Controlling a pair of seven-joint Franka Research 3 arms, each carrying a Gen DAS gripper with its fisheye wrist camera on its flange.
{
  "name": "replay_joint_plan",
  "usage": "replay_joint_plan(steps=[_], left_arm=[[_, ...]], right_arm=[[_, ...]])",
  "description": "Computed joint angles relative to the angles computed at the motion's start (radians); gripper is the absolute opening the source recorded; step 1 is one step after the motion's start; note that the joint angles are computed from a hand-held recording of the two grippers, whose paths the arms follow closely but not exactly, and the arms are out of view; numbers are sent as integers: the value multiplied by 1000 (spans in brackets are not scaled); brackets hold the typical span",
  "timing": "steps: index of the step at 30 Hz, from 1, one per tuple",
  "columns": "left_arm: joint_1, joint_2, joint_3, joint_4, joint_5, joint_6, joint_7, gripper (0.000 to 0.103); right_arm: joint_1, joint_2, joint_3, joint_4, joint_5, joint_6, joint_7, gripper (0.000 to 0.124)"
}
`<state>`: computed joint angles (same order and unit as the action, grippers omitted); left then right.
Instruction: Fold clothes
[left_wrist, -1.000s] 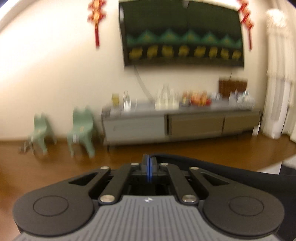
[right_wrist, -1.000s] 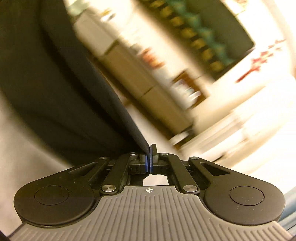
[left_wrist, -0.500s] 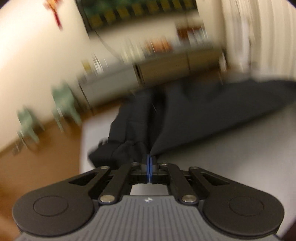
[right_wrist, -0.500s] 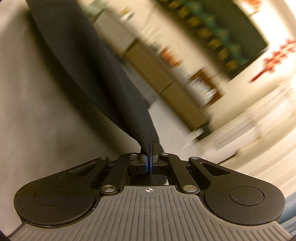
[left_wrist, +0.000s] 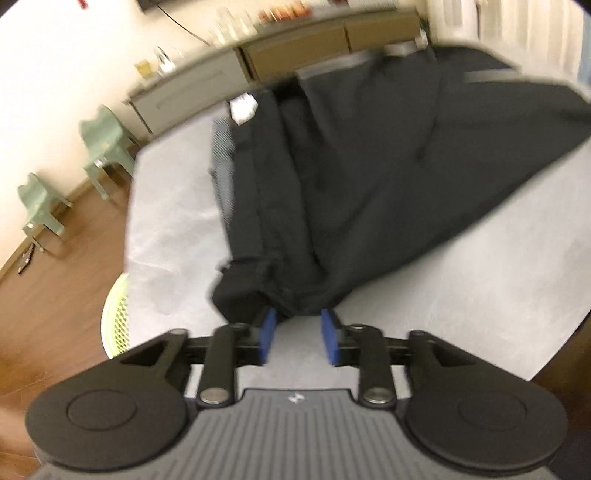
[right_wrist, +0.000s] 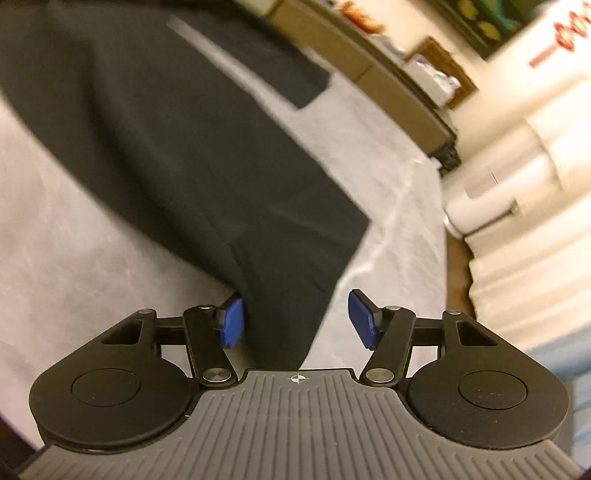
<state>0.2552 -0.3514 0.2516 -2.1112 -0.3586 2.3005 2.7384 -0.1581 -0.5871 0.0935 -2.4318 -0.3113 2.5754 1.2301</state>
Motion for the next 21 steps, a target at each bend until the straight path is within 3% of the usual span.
replay_joint_plan(steps=[4,8,11,14,17,19,21], left_arm=[[-29,19,14,49,-139,0,-64,36],[-55,108,-59,50,-157,59,-132,37],[-31,187,-120,49,-49,138,-251,34],[15,266,-152,86,110,180,-445,30],[51,299,-152,130,155,170,-551,32],[67,305,-158,149,203,155,-604,31],[63,280,-180,117,307,208,-649,28]], right_arm=[[10,-14,7,-1,99,114,144,59],[93,134,-26,66,295,227,265,58],[99,245,-35,116,358,181,364,51],[37,253,-15,99,246,112,485,39],[-71,210,35,58,32,94,651,56],[-132,209,46,59,-64,88,773,58],[-164,218,52,67,-145,84,862,58]])
